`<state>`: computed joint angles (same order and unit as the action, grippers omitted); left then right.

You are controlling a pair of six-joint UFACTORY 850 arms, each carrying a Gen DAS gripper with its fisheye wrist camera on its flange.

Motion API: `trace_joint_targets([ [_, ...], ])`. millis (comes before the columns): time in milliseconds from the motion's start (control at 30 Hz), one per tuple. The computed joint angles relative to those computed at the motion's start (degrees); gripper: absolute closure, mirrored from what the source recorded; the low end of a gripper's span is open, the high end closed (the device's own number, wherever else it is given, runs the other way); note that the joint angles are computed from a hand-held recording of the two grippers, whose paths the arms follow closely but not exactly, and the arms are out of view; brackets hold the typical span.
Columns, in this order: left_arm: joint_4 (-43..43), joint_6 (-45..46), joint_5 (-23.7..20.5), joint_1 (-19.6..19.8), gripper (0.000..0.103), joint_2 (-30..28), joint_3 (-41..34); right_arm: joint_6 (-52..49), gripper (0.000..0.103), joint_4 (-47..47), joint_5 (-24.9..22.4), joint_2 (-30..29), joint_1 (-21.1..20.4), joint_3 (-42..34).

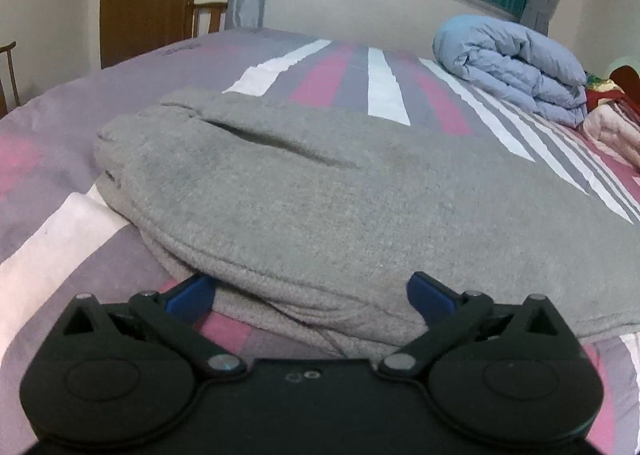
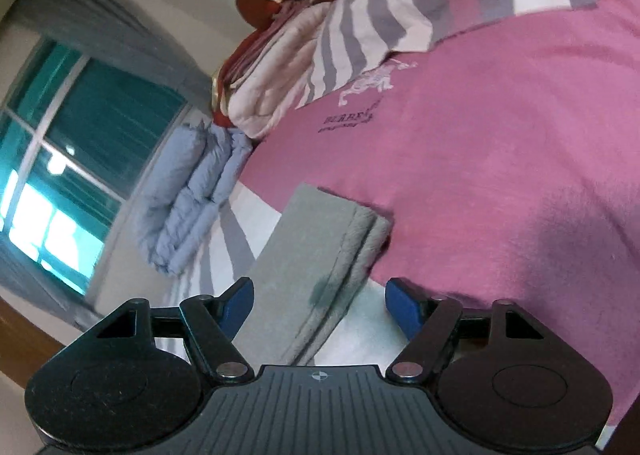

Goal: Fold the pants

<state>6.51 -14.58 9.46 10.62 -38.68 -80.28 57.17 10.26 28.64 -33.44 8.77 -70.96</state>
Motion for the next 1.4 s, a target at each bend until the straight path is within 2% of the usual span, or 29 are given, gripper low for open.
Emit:
trace_joint_targets([
  [67, -1.41, 0.94, 0.57, -0.05, 0.005, 0.05, 0.34, 3.26, 0.037, -0.94, 0.35, -0.09, -0.20, 0.02],
  [133, -1.31, 0.56, 0.34, -0.07, 0.005, 0.15, 0.39, 5.57, 0.049, -2.91, -1.78, -1.56, -0.99, -2.29],
  [200, -1.04, 0.23, 0.49, -0.06, 0.005, 0.02, 0.30, 6.12, 0.056, -4.58, -4.37, -1.47, -1.33, -2.76],
  [367, 1.89, -2.52, -0.10, 0.08, 0.005, 0.02, 0.06, 5.13, 0.057, -9.41, -8.92, -4.63, -1.74, -7.59],
  [433, 2.04, -2.73, 0.08, 0.10, 0.005, 0.01, 0.10, 5.64, 0.057, -14.57, -10.59, -6.17, -1.61, -10.12],
  [533, 1.43, -2.17, 0.15, 0.05, 0.005, -0.11, 0.01, 14.26, 0.057, -25.22, -9.09, -6.87, -1.40, -10.97],
  [633, 2.08, -2.77, 0.13, 0.09, 0.005, -0.12, -0.02, 12.95, 0.057, -23.20, -8.78, -7.19, -0.49, -10.89],
  [667, 2.08, -2.77, 0.13, 0.09, 0.005, -0.12, -0.02, 13.09, 0.062, -22.52, -8.35, -7.35, -0.39, -10.82],
  [700, 2.24, -2.93, 0.19, 0.09, 0.005, -0.09, 0.03, 14.00, 0.091, -23.50, -8.76, -7.51, -0.41, -11.18],
  [733, 2.24, -2.93, 0.19, 0.09, 0.005, -0.09, 0.03, 16.17, 0.093, -26.24, -10.38, -7.88, -0.50, -12.09],
  [800, 2.99, -3.77, 0.29, 0.10, 0.005, -0.09, 0.06, 13.31, 0.093, -25.16, -10.65, -7.25, -0.50, -12.06],
  [867, 2.85, -3.63, 0.41, 0.09, 0.005, -0.11, 0.06, 4.26, 0.093, -17.39, -7.25, -6.06, -0.01, -10.58],
  [900, 2.83, -3.66, 0.42, 0.08, 0.005, -0.14, 0.04, 1.45, 0.093, -15.38, -7.53, -5.79, 0.18, -10.32],
  [933, 2.83, -3.66, 0.42, 0.08, 0.005, -0.14, 0.04, 1.03, 0.093, -15.05, -10.21, -6.29, 0.29, -10.99],
  [967, 2.75, -3.52, 0.41, 0.08, 0.005, -0.13, 0.05, 3.01, 0.094, -15.89, -11.73, -7.54, 0.29, -11.65],
  [1033, 3.46, -4.11, 0.46, 0.14, 0.006, -0.18, 0.01, 9.38, 0.094, -19.45, -9.36, -8.05, -0.17, -10.67],
  [1133, 4.59, -5.39, 0.60, 0.21, 0.005, -0.33, -0.14, 7.98, 0.092, -17.22, -9.24, -7.28, 0.13, -10.02],
  [1300, 4.29, -5.07, 0.69, 0.19, 0.006, -0.36, -0.15, 11.64, 0.092, -11.64, -4.17, -6.92, 0.10, -7.65],
  [1400, 4.36, -5.21, 0.67, 0.14, 0.005, -0.38, -0.21, 10.30, 0.092, -9.01, -4.53, -6.43, 0.14, -7.47],
])
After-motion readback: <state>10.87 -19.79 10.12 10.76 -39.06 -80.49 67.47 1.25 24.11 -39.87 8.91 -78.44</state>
